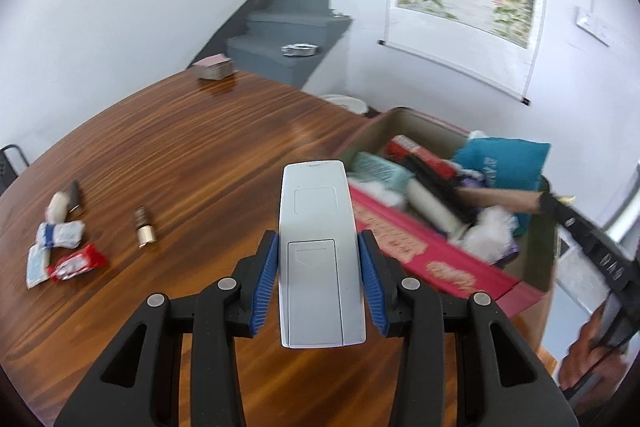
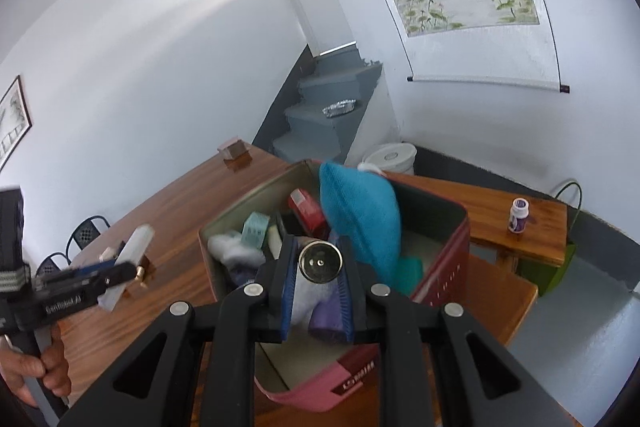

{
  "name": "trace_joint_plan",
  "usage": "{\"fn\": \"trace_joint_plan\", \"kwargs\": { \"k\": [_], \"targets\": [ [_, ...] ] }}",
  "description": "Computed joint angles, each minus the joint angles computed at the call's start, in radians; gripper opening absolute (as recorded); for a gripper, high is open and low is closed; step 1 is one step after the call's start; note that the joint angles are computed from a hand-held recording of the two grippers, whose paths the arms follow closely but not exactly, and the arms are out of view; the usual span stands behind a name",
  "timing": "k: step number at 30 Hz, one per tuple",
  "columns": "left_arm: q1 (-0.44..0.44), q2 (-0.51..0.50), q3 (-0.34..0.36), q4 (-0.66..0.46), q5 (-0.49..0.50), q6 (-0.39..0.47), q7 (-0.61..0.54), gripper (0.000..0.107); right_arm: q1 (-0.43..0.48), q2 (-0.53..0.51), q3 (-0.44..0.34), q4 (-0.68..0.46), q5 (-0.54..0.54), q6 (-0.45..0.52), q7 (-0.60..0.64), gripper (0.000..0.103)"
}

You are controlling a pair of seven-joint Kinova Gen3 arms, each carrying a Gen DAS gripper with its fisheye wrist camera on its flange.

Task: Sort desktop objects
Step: 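Open both grippers to drop the tube and white case into the tin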

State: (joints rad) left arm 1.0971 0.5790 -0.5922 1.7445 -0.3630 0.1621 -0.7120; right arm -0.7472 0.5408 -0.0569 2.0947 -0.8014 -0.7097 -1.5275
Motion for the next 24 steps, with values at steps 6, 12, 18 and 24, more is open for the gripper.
{"fn": "trace_joint_plan", "kwargs": {
  "k": [6, 12, 18, 24],
  "targets": [
    [-0.078, 0.005, 0.121, -0.069, 0.01, 0.004, -0.059, 0.043, 0.016, 0.004, 0.026, -0.047, -0.016, 0.114, 0.062, 0.021],
    [-0.149, 0.036, 0.217, -0.143, 0.028, 0.047, -0.101, 0.043, -0.011, -0.008, 0.061, -0.04, -0.038, 0.124, 0.076, 0.041],
    [-0.229, 0.074, 0.319, -0.218, 0.038, 0.082, -0.142, 0.043, -0.066, -0.013, 0.045, 0.007, -0.108, -0.037, 0.127, 0.085],
    [-0.3, 0.095, 0.399, -0.26, 0.079, 0.085, -0.183, 0.048, -0.05, -0.013, -0.007, 0.023, -0.149, -0.095, 0.156, 0.085]
  ]
}}
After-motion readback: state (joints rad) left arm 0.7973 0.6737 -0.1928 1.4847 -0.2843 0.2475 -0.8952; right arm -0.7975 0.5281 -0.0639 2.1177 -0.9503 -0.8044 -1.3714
